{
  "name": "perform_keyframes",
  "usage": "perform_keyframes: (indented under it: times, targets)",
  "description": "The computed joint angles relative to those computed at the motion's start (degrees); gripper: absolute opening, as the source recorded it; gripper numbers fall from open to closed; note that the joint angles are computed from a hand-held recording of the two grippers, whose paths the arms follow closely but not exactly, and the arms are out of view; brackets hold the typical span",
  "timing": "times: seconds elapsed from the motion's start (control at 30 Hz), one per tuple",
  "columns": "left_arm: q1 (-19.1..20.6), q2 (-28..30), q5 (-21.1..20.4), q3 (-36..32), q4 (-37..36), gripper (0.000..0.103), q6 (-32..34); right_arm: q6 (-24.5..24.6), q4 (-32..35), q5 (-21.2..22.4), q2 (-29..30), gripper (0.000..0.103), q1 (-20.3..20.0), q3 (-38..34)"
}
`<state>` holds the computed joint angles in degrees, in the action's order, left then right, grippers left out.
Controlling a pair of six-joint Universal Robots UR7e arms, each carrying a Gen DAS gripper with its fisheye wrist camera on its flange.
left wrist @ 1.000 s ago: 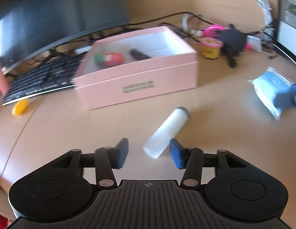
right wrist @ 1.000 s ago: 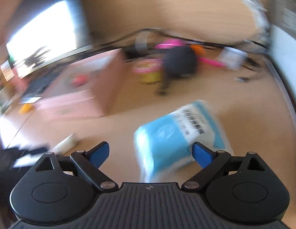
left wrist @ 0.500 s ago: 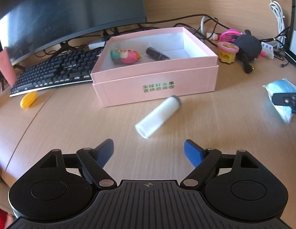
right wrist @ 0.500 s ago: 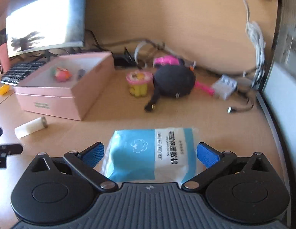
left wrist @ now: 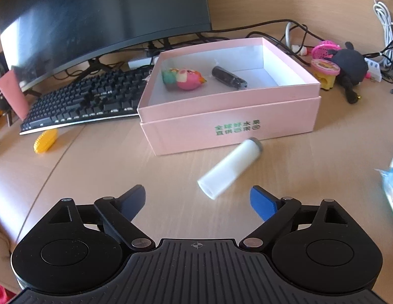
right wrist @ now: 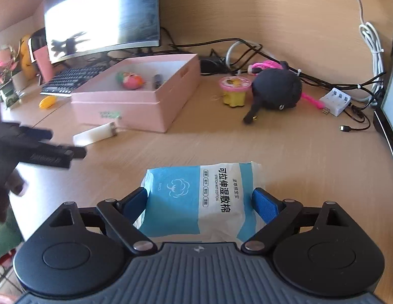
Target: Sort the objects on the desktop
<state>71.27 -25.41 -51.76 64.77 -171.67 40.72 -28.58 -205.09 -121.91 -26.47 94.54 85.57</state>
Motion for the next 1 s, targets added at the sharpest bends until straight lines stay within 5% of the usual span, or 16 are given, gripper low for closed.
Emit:
perform_keyframes:
  times: [0.37, 0.53, 0.67, 1.0]
  targets:
    - [0.7, 2.9, 6.3, -5.7, -1.7, 0.096, 1.6, -1.1, -3.4, -1.3, -0.1, 0.099, 0.5, 0.3]
    - [0.8, -1.2, 0.0, -2.1, 6.5, 0.097, -9.7, -0.6, -3.0, -1.3, 0.3, 0.100, 0.3, -0.2]
    - [0.0, -1.4, -3.4, -0.8, 7.7, 0.098, -12.6, -0.2, -2.8, -1.8, 0.6, 0.100, 0.4, -0.8]
    - [-0.8, 3.5, -0.3, -6.3, 7.8, 0.097, -19.1, 0.8, -3.9, -3.4, 0.3, 0.101, 0.6, 0.2]
